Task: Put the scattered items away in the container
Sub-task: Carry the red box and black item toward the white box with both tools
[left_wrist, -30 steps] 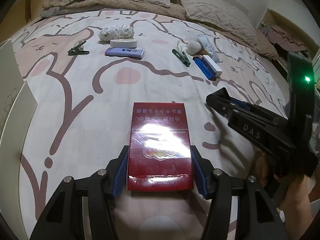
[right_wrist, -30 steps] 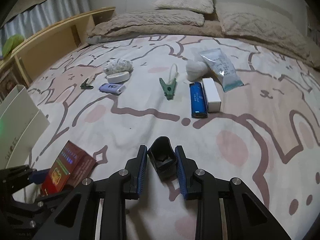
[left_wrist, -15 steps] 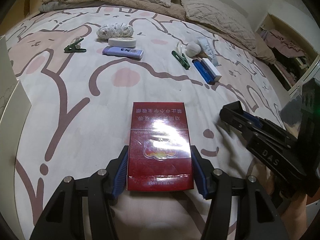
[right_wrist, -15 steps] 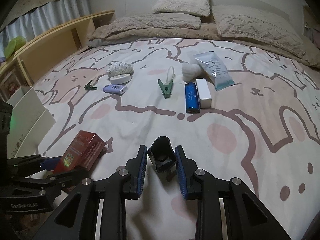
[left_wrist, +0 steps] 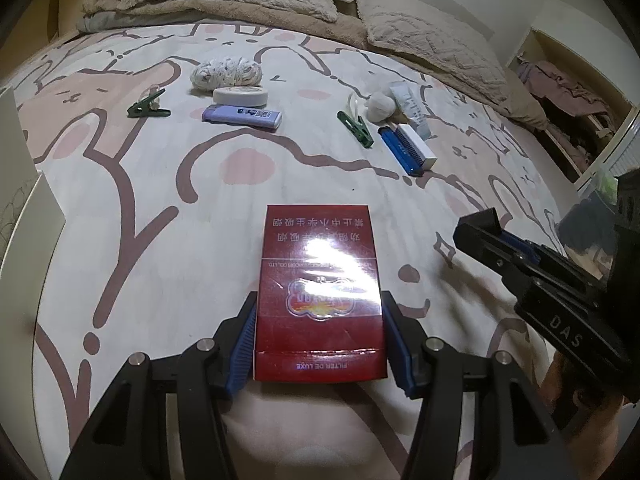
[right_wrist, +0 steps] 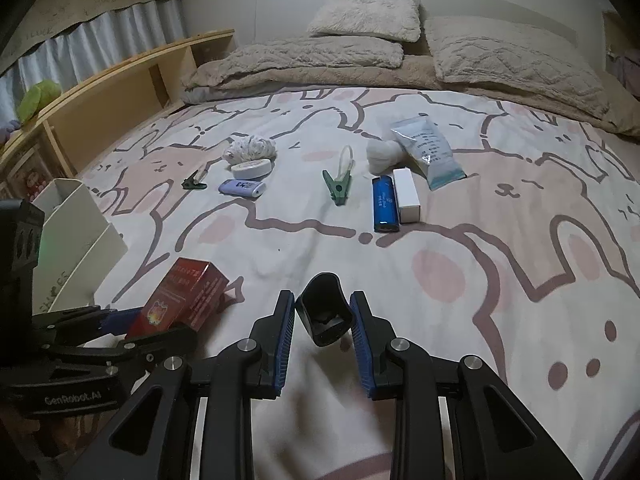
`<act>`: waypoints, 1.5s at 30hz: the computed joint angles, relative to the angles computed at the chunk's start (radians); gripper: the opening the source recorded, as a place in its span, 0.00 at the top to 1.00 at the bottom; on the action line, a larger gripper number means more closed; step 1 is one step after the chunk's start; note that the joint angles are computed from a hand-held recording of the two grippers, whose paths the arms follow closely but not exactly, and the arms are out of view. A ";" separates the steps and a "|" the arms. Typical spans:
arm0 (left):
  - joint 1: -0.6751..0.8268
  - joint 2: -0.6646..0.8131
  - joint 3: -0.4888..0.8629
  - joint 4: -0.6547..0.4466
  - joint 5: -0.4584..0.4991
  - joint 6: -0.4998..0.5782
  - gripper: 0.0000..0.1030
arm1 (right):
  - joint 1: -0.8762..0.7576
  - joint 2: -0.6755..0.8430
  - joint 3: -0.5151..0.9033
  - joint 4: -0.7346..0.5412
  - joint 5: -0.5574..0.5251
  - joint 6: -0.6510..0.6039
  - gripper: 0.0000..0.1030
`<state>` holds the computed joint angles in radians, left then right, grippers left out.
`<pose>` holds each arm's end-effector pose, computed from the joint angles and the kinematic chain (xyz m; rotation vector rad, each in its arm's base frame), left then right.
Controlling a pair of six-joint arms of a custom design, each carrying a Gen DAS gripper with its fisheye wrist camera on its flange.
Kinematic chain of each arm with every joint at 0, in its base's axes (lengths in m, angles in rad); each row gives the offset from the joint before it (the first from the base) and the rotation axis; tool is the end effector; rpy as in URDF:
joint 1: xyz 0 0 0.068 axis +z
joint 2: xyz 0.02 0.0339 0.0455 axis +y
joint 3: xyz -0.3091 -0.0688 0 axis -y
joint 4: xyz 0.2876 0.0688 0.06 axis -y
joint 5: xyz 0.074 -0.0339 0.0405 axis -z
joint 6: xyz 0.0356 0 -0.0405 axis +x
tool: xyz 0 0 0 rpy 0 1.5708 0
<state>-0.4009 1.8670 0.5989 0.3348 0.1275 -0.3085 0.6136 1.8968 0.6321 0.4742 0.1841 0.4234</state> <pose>0.2913 -0.1284 0.0647 0.1715 2.5458 -0.4451 0.2814 0.1902 0.0727 -0.1350 2.3595 0.2919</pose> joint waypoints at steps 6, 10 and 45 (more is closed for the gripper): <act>-0.008 -0.057 -0.041 0.013 -0.013 0.004 0.45 | 0.021 -0.040 -0.072 0.036 0.006 0.069 0.72; -0.001 -0.107 -0.075 0.018 -0.014 -0.001 0.45 | 0.040 -0.069 -0.103 0.041 0.026 0.097 0.72; 0.152 -1.001 -0.275 -0.397 -0.039 0.151 0.45 | 0.346 -0.384 -0.018 -0.238 0.204 0.144 0.72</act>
<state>-0.2485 0.8658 0.3242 -0.0624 0.0881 -0.1579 0.9598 1.5128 0.6140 0.2363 0.3876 0.5678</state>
